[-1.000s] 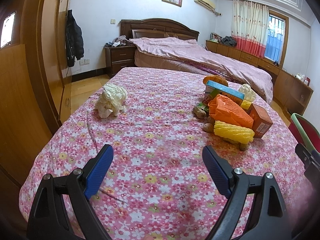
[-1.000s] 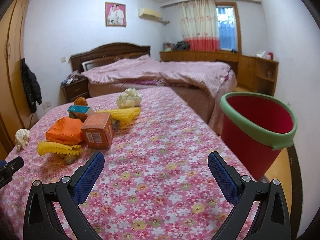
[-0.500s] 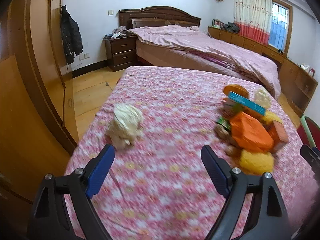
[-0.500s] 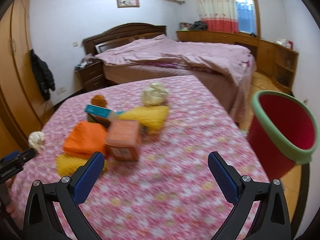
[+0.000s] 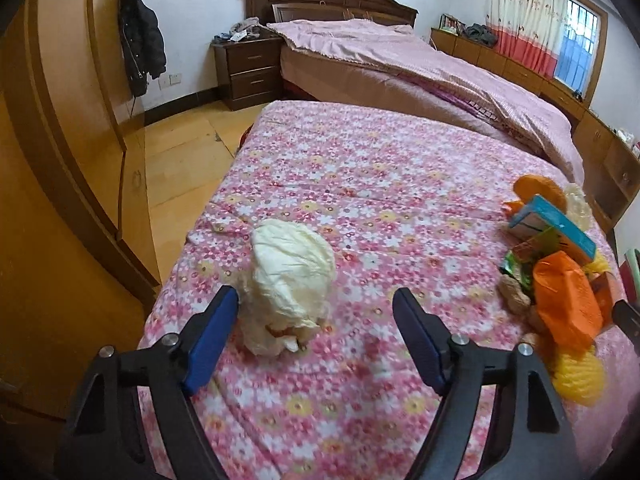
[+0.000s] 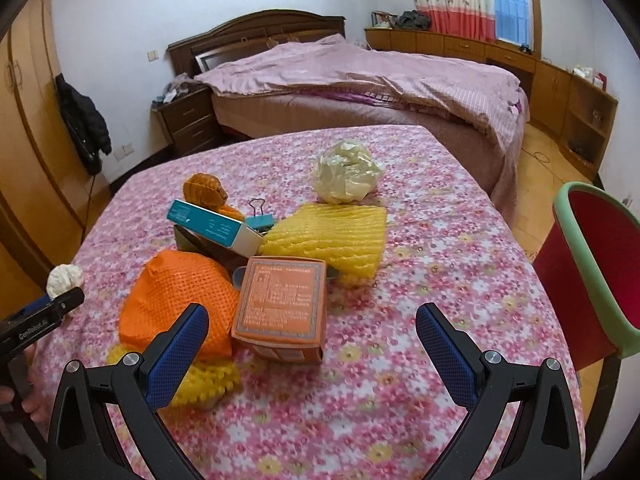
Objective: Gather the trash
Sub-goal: 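Grasp the white plastic bag with the left tool while the right tool grasps the orange box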
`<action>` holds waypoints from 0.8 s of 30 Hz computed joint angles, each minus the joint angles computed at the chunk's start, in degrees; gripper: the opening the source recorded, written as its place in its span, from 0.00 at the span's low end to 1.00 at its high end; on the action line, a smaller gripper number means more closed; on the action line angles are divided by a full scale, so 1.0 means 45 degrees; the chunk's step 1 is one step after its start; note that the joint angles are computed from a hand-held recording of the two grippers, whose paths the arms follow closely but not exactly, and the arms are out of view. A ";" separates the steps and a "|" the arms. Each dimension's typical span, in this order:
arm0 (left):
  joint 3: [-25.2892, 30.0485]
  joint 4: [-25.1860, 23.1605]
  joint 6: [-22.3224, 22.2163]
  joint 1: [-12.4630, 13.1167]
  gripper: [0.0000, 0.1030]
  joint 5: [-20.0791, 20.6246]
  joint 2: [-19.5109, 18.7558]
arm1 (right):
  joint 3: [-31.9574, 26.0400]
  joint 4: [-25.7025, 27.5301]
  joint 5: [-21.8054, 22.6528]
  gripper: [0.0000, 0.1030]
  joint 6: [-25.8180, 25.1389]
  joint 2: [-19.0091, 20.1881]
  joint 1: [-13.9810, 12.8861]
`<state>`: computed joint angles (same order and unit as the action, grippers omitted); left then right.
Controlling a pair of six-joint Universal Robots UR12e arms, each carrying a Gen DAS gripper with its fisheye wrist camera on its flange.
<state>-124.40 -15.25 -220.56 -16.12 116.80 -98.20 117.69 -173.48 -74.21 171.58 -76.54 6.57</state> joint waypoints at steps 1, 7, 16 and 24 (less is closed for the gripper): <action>-0.0005 0.0106 0.0089 0.0006 0.75 0.0028 -0.0064 | -0.0069 0.0130 -0.0130 0.99 -0.0023 0.0043 0.0045; -0.0039 0.0431 0.0209 0.0158 0.65 -0.0387 -0.0162 | -0.0260 0.0264 -0.0904 0.99 0.0123 0.0233 0.0254; -0.0252 0.0824 0.0063 0.0297 0.41 -0.0569 -0.0116 | -0.0398 0.0688 -0.0968 0.62 0.0611 0.0380 0.0326; -0.0351 0.1248 0.0369 0.0215 0.26 -0.0538 -0.0092 | -0.0160 0.0587 -0.0433 0.46 0.0525 0.0244 0.0209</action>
